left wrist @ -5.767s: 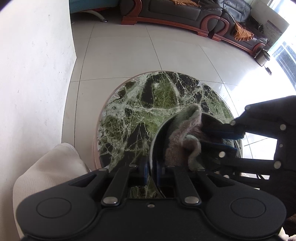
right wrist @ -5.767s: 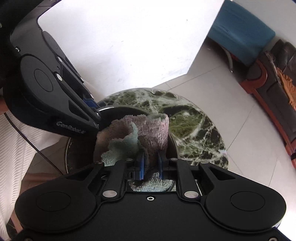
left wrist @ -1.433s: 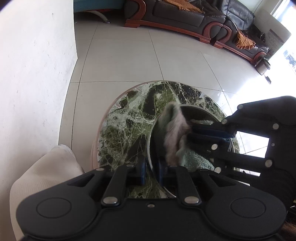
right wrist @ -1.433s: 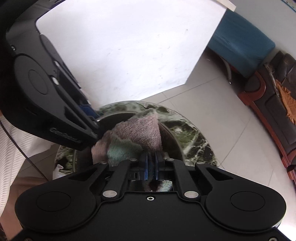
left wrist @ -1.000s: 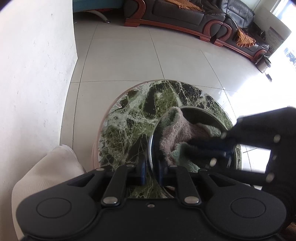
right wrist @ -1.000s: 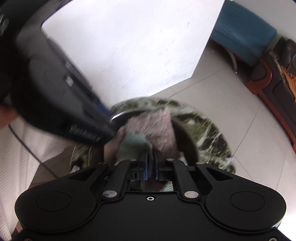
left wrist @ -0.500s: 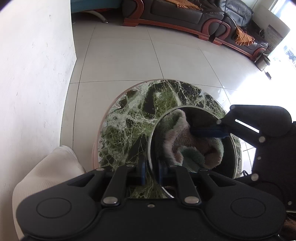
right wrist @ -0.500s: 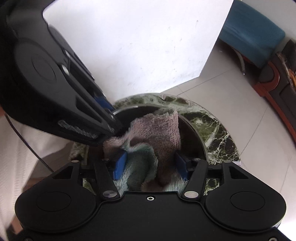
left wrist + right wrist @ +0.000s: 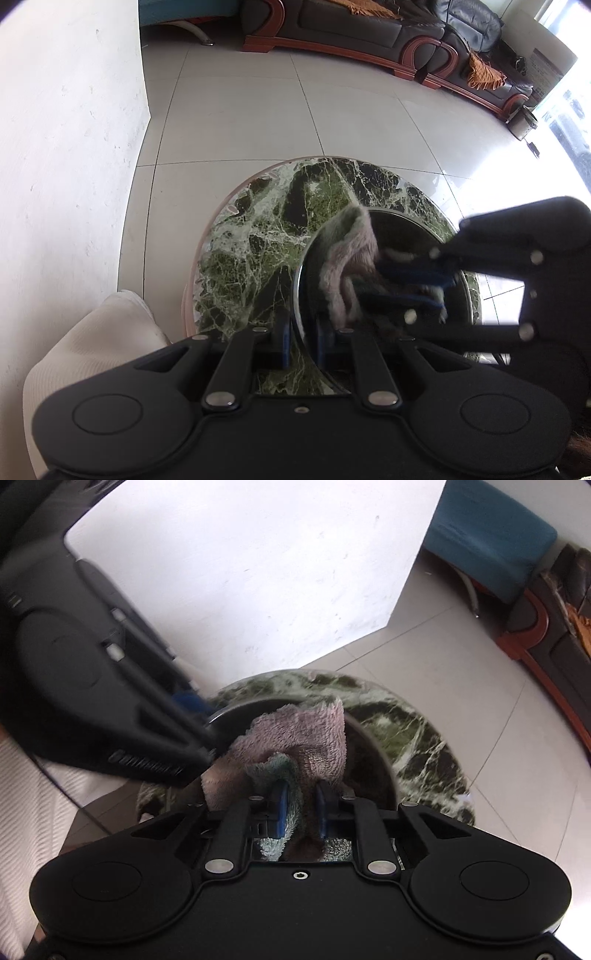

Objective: Clean bowl
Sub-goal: 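Rub the towel around the inner wall with the right gripper while the left holds the rim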

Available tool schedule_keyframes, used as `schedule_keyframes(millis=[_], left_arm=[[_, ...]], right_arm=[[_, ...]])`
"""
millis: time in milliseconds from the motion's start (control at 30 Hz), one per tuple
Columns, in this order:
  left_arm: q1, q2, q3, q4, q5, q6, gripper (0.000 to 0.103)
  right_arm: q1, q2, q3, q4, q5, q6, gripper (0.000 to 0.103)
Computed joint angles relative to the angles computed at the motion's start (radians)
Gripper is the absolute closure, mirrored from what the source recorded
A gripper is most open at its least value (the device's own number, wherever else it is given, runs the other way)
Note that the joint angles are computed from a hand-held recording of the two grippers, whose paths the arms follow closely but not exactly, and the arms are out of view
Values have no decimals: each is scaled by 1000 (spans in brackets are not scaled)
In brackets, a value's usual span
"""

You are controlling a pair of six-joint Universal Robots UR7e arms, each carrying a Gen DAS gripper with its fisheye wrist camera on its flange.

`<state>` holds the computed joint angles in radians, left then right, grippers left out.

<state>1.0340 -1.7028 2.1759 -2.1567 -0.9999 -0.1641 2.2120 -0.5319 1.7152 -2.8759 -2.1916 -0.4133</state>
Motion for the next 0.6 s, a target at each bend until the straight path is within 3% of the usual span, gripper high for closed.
schedule_keyframes(millis=[167,333,433,600], left_arm=[[-1,1,1,-7,0,-1,90],[2,-2,1,-5,-2,0,91],[1,-1,-1,-2,4,-1,91],[-4,1,2,-6,8,-8,91]], right_arm=[[-2,-17,26,16,-18,18,88],[-8,-24,30,52,44,61,87],[-3,5,-3,23,18,11,88],[-13,-13,1,31,-1,40,88]])
